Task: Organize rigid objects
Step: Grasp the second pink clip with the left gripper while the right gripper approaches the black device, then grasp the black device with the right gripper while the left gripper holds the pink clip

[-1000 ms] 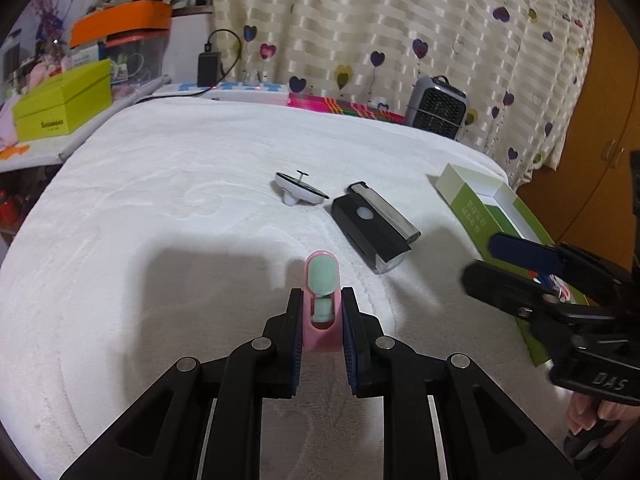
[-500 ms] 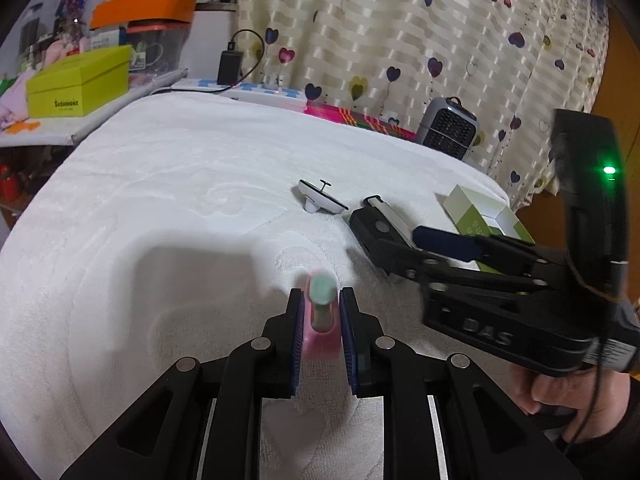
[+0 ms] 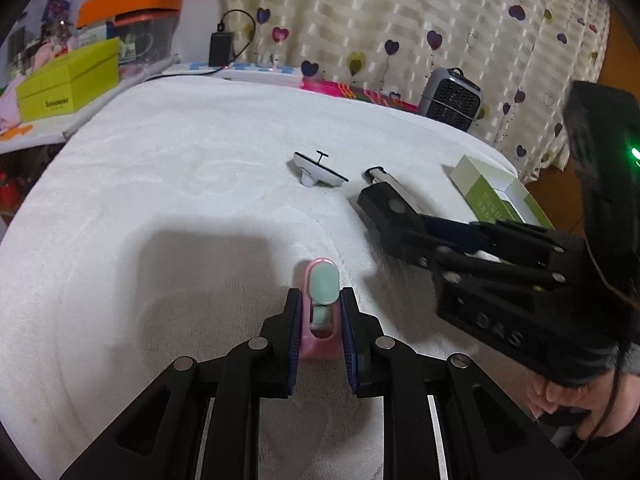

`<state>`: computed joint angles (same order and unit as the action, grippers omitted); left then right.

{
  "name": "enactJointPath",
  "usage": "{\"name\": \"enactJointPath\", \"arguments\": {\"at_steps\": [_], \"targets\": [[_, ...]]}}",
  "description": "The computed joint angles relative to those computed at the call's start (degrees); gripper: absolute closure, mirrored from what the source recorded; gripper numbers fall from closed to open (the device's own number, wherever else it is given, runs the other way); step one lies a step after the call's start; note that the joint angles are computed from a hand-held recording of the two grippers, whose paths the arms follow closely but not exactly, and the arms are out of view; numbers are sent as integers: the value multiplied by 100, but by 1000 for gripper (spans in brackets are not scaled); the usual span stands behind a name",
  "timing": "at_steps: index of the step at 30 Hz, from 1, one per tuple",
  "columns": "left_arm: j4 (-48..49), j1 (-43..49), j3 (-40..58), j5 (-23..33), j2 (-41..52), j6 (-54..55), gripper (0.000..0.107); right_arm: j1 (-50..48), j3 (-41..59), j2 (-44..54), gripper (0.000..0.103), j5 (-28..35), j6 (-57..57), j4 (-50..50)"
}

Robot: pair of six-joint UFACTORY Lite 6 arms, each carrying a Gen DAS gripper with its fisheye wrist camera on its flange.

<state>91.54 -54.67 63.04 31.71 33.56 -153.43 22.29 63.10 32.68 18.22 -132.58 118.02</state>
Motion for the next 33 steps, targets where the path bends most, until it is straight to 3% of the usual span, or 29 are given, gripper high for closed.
{"name": "enactJointPath", "arguments": {"at_steps": [11,33], "targets": [[196,-37,11,17,5,-129,90,-266,-1068,-898,75,540,-449,300],[-951,-950,725,1137,-52,828,90,-1409,-2663,-2308,75,1762,-202,-397]]}}
